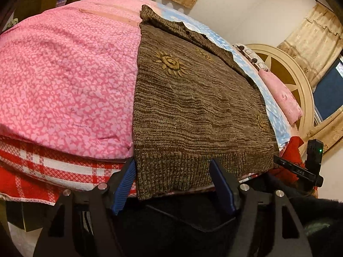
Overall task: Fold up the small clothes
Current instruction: 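Grasp the hem with both grippers and lift it toward the collar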
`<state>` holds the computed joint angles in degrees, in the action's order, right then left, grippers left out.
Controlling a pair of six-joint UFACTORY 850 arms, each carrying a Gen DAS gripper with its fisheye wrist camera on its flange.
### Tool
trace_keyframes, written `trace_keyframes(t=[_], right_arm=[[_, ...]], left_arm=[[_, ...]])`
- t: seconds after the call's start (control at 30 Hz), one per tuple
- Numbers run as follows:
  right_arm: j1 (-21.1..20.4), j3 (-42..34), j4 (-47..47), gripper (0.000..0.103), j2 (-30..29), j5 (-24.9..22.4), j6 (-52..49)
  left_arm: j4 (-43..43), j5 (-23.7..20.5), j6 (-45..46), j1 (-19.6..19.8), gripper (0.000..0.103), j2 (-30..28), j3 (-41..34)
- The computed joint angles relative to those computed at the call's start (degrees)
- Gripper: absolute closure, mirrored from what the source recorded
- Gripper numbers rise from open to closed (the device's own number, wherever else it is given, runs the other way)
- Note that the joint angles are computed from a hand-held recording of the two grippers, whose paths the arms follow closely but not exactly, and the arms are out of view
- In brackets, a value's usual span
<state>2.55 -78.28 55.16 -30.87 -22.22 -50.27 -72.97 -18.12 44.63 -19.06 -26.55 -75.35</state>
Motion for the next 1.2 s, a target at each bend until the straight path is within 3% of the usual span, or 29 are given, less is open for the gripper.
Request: trace_keyframes(t=[0.03, 0.1, 0.27, 0.3, 0.33, 0.37, 0.4, 0.43, 0.47, 0.53, 0.7, 0.87, 0.97, 1.1, 1.2], right_arm=[[0.24, 0.16, -0.78, 0.068, 0.25, 0.31, -0.26], [0.24, -0.32, -2.81, 0.088, 0.1, -1.07, 0.59], [-0.26, -0.56, -0.34, 0.084, -0.16, -2.99, -1.03], [-0.26, -0.55, 0.5, 0.078, -0.21, -3.02, -1.6], [-0.35, -0.79, 1.39, 0.07, -0.53, -3.67, -1.87], [-0.4, -1.11, 2.1, 0.068, -0.98, -4.44, -1.84], [-0.26, -1.51, 1.66, 0.068, -1.5, -5.01, -0.77], [0.02, -1.64, 0.67, 0.068, -1.71, -4.78, 0.18], [0.12, -1.71, -0.08, 0.068, -1.84, -4.91, 0.53], [0.34, -1.81, -1.52, 0.091, -2.01, -5.0, 1.23], [-0.69, -1.97, 1.35, 0.092, -2.04, -7.88, -0.78], [-3.26, -0.03, 14.84, 0.093, 1.31, -12.66, -12.32], [-5.89, 0.38, 25.2, 0.093, 1.47, -19.66, -16.58], [-6.4, 0.17, 26.98, 0.093, 1.03, -20.61, -16.22], [-6.92, -0.69, 29.71, 0.093, 0.14, -23.93, -16.37]], left_arm=[[-0.69, -0.55, 0.56, 0.17, 0.033, -0.02, 0.04], [-3.25, -1.33, 2.64, 0.51, 0.033, 0.12, 0.44], [-6.91, -2.2, 5.63, 1.06, 0.035, 0.35, 1.23], [-6.31, -1.87, 5.19, 1.01, 0.038, 0.49, 1.33], [-5.1, -1.78, 4.31, 1.04, 0.046, 0.56, 1.29], [-4.06, -1.77, 3.32, 1.17, 0.063, 0.58, 1.27], [-3.52, -1.82, 2.34, 1.26, 0.073, 0.5, 1.28], [-3.19, -2.84, 1.23, 1.69, 0.091, 0.23, 1.24], [-3.76, -3.88, 1.03, 2.03, 0.094, -0.01, 1.17], [-6.46, -5.21, 2.89, 2.62, 0.094, 0.08, 1.73], [-12.38, -5.91, 10.97, 3.39, 0.095, 2.52, 3.4], [-20.47, -8.66, 17.86, 4.31, 0.095, 4.52, 4.49], [-21.29, -9.62, 19.3, 4.56, 0.095, 5.04, 4.38], [-25.55, -10.87, 21.83, 5.24, 0.095, 5.64, 3.85], [-26.59, -10.62, 21.92, 5.48, 0.095, 4.97, 1.85]])
